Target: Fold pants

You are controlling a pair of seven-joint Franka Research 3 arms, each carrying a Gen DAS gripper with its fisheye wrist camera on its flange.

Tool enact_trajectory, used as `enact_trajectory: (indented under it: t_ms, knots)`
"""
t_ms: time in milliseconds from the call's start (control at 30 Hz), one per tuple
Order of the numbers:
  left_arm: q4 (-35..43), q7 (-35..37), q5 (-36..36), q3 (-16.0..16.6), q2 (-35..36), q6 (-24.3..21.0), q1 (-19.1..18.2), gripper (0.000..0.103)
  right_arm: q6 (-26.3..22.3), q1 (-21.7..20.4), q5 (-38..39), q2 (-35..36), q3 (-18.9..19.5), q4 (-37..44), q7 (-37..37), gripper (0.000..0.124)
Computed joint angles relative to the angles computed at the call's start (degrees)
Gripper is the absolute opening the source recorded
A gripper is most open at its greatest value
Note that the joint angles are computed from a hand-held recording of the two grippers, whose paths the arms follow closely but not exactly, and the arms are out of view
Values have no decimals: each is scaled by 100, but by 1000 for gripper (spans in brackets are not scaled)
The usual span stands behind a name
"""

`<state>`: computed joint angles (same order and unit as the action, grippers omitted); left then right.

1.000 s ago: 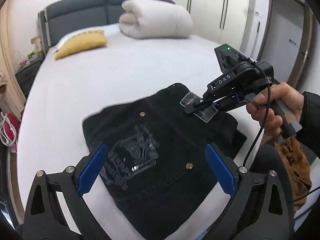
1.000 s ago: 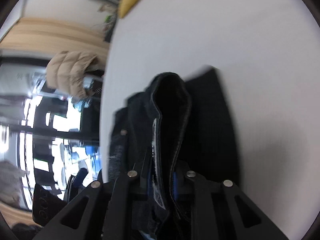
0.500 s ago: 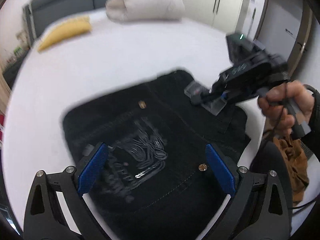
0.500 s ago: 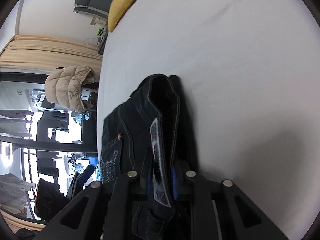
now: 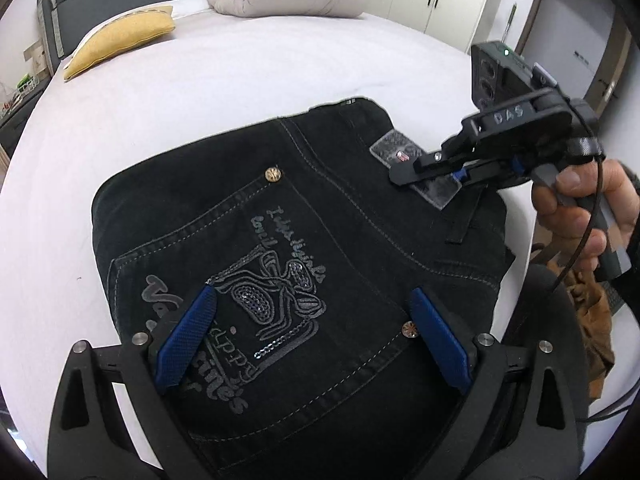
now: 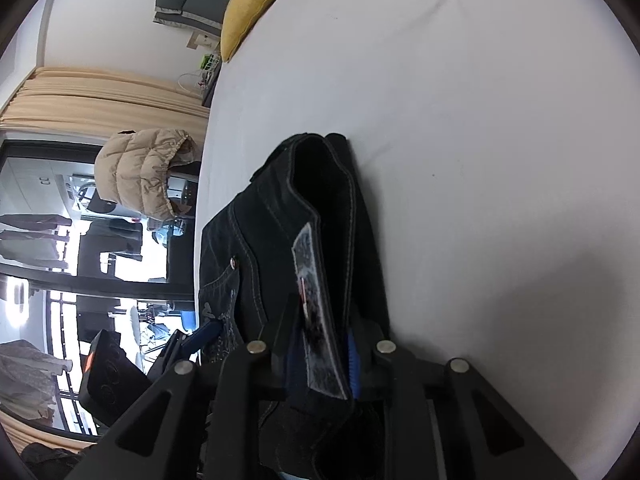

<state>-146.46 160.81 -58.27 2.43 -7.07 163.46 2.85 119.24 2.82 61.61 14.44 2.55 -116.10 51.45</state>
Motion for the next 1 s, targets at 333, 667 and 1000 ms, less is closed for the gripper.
enact_trajectory:
  t_ms: [333, 667, 1000]
  knots:
    - [-268, 7, -334, 326, -525, -308, -91, 98, 825, 162, -144, -824, -87, -549, 32, 35]
    - [825, -1149, 164, 250, 422, -1174, 546, 58, -317, 176, 738, -251, -109, 51, -501, 34]
    - [236, -1400, 562, -102, 102, -509, 571, 30, -104, 151, 123, -414, 2, -453, -429, 2]
